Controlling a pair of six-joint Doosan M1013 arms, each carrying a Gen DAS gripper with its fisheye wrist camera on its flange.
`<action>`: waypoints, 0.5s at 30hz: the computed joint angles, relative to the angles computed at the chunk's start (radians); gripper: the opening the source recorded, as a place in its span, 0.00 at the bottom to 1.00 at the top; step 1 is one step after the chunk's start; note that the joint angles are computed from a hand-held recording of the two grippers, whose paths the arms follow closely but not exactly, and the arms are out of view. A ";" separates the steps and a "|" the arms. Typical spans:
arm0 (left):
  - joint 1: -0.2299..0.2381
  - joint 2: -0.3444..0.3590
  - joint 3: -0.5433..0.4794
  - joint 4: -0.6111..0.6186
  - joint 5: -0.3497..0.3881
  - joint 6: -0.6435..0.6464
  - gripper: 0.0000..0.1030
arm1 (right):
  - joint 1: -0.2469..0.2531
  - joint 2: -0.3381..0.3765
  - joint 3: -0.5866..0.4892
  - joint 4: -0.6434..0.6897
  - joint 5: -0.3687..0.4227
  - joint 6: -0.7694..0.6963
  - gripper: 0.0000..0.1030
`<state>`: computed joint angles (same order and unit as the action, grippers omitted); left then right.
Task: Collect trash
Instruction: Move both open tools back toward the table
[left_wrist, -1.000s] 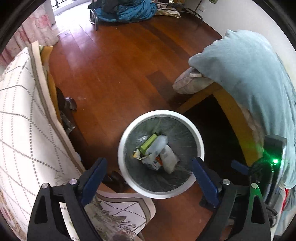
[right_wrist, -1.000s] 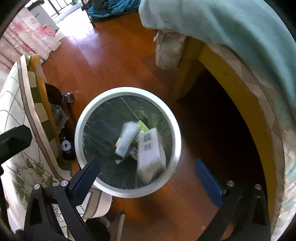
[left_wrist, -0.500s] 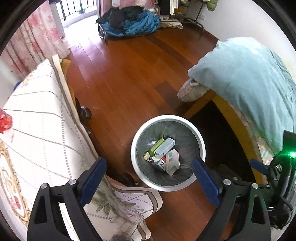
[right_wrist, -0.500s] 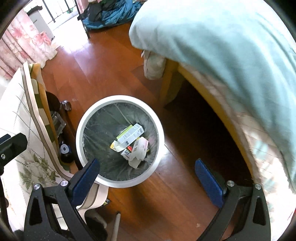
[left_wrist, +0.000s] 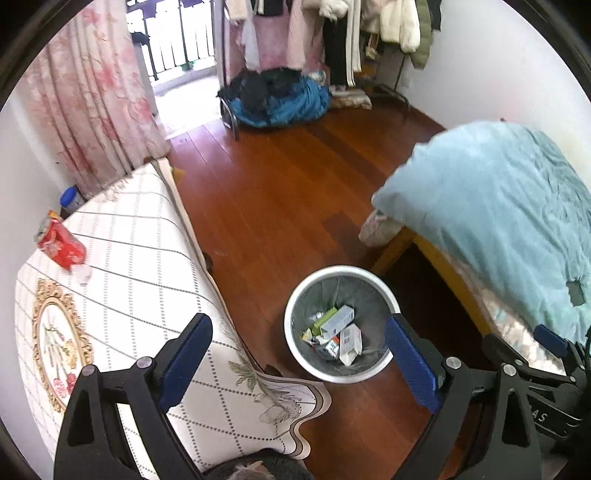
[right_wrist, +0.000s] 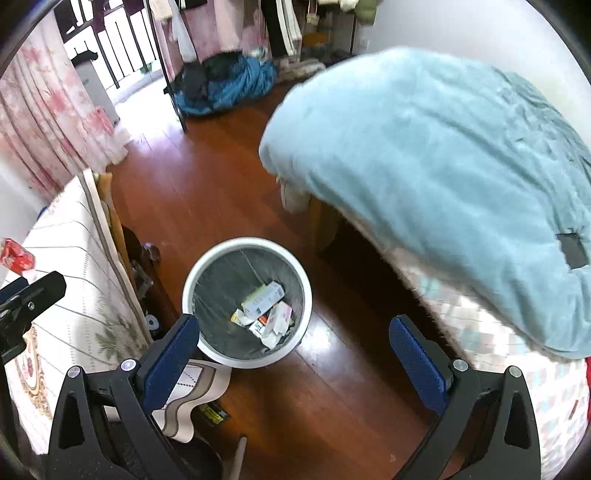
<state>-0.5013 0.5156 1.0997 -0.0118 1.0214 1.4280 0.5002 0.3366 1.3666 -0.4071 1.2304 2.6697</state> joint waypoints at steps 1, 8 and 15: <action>0.000 -0.010 0.009 0.008 -0.013 -0.008 0.92 | 0.008 -0.006 -0.004 -0.016 0.008 0.011 1.00; 0.007 -0.063 0.040 0.060 -0.067 -0.069 0.92 | 0.051 -0.031 -0.041 -0.084 0.040 0.051 1.00; 0.052 -0.085 0.060 0.210 -0.074 -0.236 0.92 | 0.072 0.011 -0.144 -0.060 0.015 0.000 1.00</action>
<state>-0.4489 0.4303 1.1596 0.1984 0.9474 1.1918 0.5727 0.3478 1.2225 -0.4672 1.2452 2.6696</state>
